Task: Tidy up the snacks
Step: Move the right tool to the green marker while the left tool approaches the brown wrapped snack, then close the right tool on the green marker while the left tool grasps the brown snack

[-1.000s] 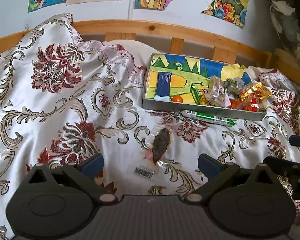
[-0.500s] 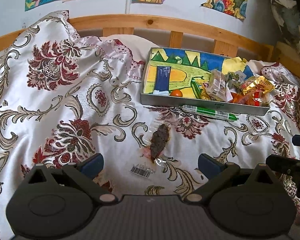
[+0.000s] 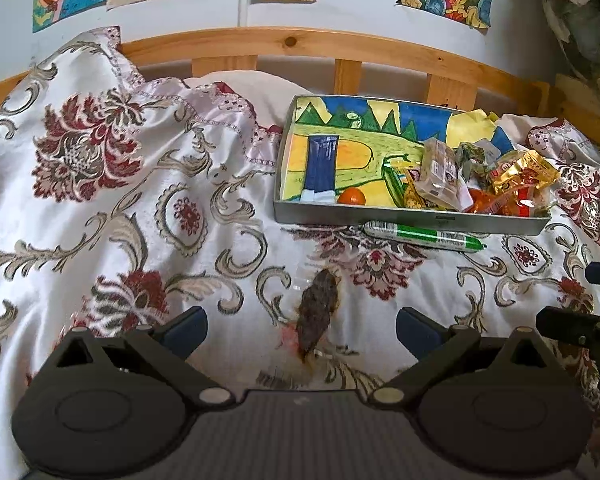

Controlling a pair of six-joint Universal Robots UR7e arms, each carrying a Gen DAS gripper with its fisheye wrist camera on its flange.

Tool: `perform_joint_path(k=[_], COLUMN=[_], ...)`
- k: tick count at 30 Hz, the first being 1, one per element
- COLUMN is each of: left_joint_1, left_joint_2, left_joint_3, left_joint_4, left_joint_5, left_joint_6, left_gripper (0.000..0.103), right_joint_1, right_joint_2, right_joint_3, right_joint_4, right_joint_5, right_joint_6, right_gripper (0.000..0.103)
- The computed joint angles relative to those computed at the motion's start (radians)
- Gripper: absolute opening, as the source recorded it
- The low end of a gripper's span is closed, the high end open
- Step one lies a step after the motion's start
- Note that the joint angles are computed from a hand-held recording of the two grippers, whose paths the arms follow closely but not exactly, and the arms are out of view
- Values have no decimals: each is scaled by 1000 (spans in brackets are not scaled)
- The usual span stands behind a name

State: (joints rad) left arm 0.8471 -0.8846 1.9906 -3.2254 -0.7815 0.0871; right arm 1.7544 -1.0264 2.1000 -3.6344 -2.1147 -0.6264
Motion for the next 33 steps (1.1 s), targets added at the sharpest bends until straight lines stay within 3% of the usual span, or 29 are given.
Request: perform_joint_path(k=[8, 13, 17, 20, 24, 30, 33], left_joint_1=[36, 57, 71, 81, 83, 90, 95], left_joint_2=[29, 42, 48, 53, 70, 90, 88], left_joint_3=[-91, -137, -158, -175, -181, -210, -215], left_joint_4=[68, 118, 165, 210, 174, 169, 186], left_joint_5=[-41, -91, -125, -140, -135, -126, -128], left_joint_6=[83, 145, 170, 152, 168, 157, 139], left_gripper=[102, 102, 102, 102, 102, 102, 102], right_joint_1=[-51, -91, -122, -130, -137, -130, -133], right_joint_2=[-10, -11, -5, 21, 62, 131, 134], right_joint_3=[-72, -163, -245, -295, -345, -434, -439], right_joint_4=[106, 291, 478, 531, 530, 599, 608], right_joint_5=[114, 178, 238, 235, 211, 102, 115], right_joint_6=[-111, -112, -60, -30, 4, 56, 90], right_gripper=[102, 102, 102, 102, 102, 102, 101])
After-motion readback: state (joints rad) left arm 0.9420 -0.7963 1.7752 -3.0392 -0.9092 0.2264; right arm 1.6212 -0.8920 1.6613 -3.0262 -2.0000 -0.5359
